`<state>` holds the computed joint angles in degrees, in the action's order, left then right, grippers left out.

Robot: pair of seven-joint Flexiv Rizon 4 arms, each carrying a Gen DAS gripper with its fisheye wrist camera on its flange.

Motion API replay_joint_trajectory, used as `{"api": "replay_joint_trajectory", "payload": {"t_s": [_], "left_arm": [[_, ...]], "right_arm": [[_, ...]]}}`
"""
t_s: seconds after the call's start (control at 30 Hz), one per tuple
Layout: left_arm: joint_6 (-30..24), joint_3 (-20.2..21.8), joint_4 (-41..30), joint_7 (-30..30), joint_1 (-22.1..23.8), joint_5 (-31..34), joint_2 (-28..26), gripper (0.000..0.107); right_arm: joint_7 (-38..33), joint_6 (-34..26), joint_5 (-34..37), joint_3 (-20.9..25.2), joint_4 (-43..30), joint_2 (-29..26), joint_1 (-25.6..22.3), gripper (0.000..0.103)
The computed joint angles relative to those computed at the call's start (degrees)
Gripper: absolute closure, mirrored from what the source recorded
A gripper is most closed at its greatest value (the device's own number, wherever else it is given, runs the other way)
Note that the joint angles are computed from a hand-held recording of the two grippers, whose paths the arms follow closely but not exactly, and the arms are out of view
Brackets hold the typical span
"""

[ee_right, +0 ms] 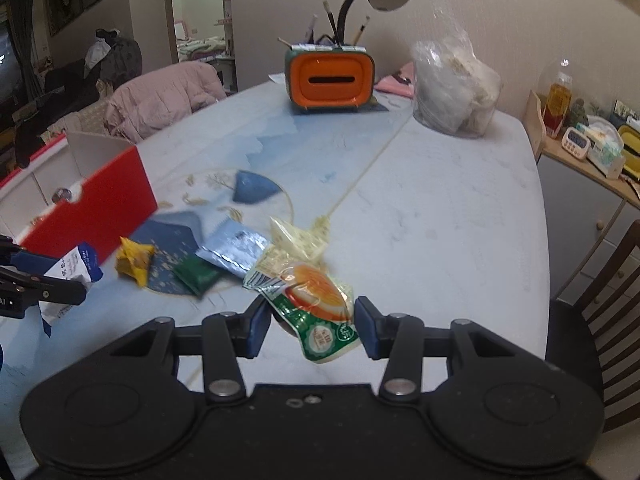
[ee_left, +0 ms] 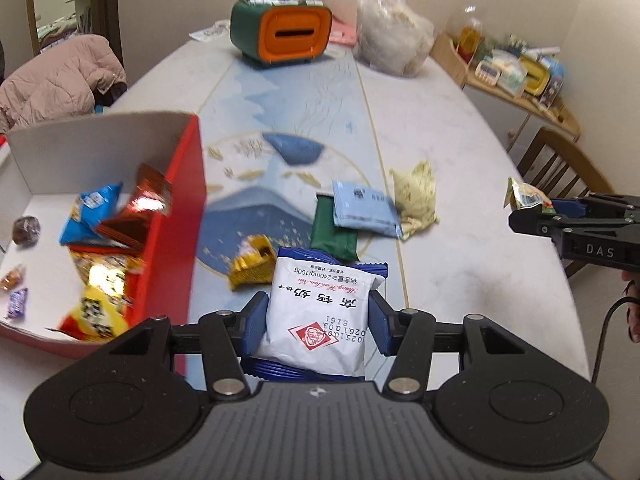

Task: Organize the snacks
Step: 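Carry the white packet and green-wrapped bun over the cardboard box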

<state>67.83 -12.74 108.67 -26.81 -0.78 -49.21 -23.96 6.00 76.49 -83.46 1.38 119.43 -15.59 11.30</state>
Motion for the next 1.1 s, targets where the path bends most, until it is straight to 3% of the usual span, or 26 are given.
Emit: {"api": "replay_joint_trajectory", "payload": {"t_s": [0.27, 0.63, 1.1], "left_arm": [[-3.36, 0.95, -3.06, 5.41, 3.25, -4.54, 0.85, 0.055], [-7.14, 3.17, -10.15, 9.58, 8.33, -6.17, -2.24, 0.055], [-10.47, 4.3, -22.77, 5.27, 13.94, 3.23, -11.18, 0.055]], "right_arm": [[-2.21, -5.97, 5.73, 1.36, -6.3, -1.46, 5.88, 0.059], [-5.57, -7.27, 13.17, -0.96, -20.09, -10.26, 15.05, 0.058], [-24.12, -13.03, 35.1, -2.11, -41.97, -25.73, 23.86, 0.058]]}}
